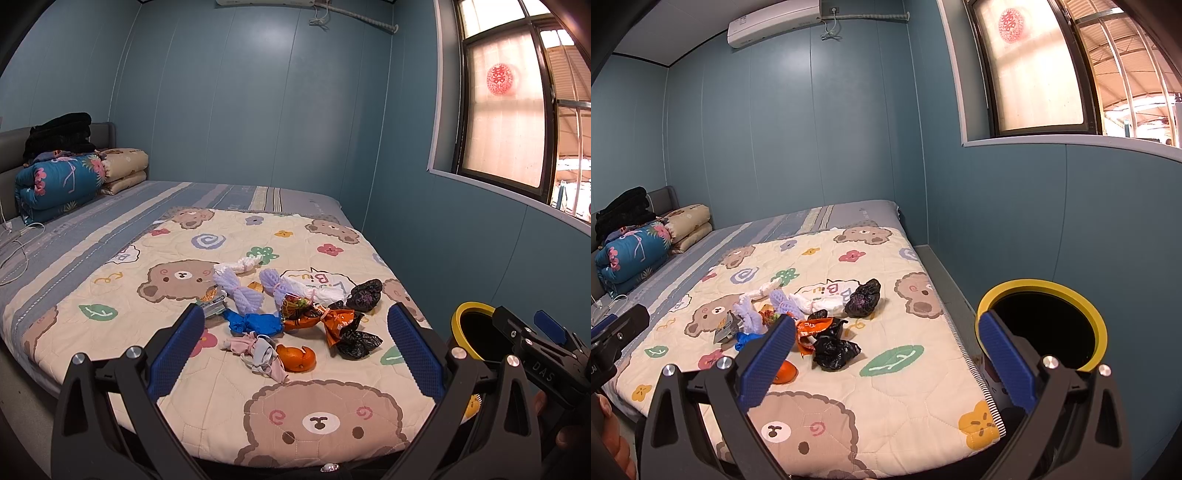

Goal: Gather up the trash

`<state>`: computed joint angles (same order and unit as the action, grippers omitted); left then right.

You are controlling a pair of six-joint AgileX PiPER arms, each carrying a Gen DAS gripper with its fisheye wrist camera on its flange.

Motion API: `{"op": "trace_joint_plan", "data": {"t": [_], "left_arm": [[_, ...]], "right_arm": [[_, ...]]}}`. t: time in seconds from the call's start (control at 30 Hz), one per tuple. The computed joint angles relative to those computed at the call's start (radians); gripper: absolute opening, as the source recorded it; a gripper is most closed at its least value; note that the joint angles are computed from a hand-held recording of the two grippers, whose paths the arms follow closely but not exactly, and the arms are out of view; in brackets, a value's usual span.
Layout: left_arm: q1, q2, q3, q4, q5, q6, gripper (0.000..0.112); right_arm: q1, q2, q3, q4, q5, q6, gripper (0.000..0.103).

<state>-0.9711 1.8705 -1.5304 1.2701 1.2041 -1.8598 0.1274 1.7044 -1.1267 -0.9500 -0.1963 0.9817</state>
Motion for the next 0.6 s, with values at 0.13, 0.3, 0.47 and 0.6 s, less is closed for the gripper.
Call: {"op": "trace_joint_plan", "data": {"t": [0.13, 0.3, 0.47, 0.6], "left_arm": [[0.0, 0.0, 0.0, 0.0, 0.0, 0.0, 0.095], [0.0, 0.001, 0.0, -0.001, -0.001, -0.001, 0.096], [-0.002, 0.002, 0.004, 0.001, -0.001, -0.006, 0.095], [-0.001, 0.001, 0.004, -0.001, -0.003, -0.005, 0.096]], "right_arm": [[-0.003, 0.001, -0.002, -0.022, -0.001, 0.022, 0.096], [-0.003, 0.0, -0.001, -0.031, -0.002, 0.031, 0.096], [-0.004, -0.001, 0.001, -0.025, -0.002, 0.025, 0.096], [-0.007, 0.001, -0.001, -0.036, -0.004, 0.033, 0.096]]}}
